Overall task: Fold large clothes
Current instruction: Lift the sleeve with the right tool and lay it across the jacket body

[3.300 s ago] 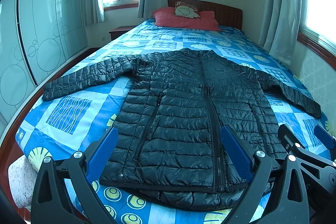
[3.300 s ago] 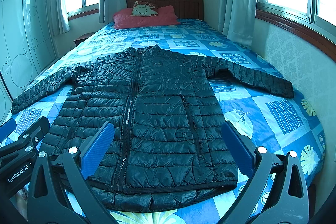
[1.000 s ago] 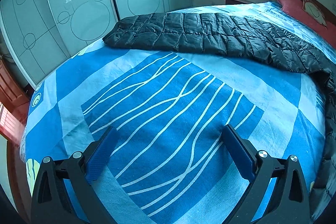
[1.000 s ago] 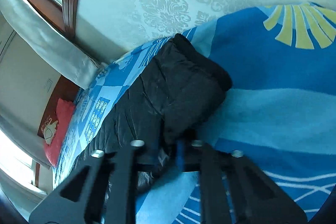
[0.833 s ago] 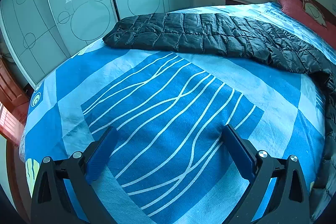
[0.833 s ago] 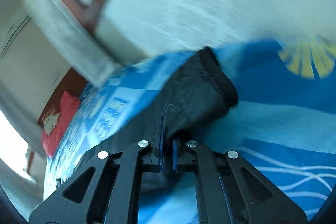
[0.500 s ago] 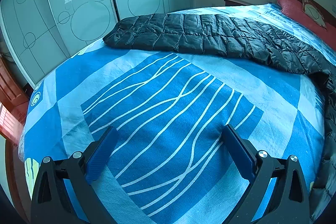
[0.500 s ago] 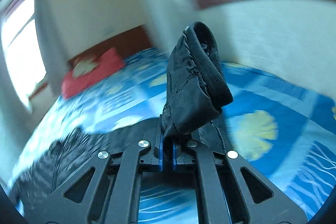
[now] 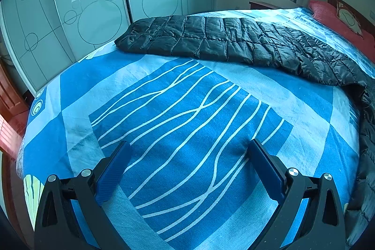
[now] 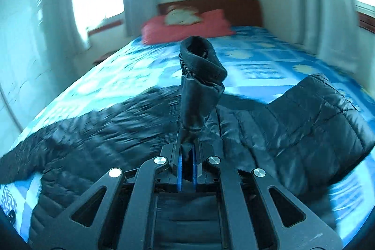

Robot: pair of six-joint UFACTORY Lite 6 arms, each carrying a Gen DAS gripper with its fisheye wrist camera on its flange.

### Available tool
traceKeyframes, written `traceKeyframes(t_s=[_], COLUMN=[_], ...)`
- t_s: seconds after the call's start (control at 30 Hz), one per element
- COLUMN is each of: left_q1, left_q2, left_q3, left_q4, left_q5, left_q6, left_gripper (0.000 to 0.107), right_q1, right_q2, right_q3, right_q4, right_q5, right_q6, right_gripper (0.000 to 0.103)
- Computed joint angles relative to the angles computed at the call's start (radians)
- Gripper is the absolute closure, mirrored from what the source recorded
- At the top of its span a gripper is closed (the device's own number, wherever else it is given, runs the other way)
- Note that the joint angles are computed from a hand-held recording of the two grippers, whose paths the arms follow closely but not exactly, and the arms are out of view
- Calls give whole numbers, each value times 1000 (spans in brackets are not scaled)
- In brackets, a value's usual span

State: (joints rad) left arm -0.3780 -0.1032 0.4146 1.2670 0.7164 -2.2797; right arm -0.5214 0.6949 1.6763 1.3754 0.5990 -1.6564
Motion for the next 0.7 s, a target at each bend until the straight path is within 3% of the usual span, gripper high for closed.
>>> traceKeyframes(t_s=[0.23, 0.37, 0.47, 0.53, 0.7], left_q1=[-1, -3, 0, -2, -2], left_q2=[-2, -5, -5, -5, -3], left_q3=[-2, -4, -4, -5, -5], left_q4=[3, 2, 2, 3, 4], left_q5=[2, 3, 3, 2, 5], left_q6=[-2, -4, 0, -3, -5], left_gripper=[8, 8, 8, 8, 8], right_q1=[196, 268, 300, 283, 144], right_q2=[-61, -21, 17, -7, -110], right_q3=[-169, -165, -131, -160, -224], right_q4=[-6, -128, -297, -259, -250], right_q5=[-93, -146, -162, -123, 119], right_q6=[-48, 46, 188, 133, 87], right_gripper=[97, 96, 89, 77, 74])
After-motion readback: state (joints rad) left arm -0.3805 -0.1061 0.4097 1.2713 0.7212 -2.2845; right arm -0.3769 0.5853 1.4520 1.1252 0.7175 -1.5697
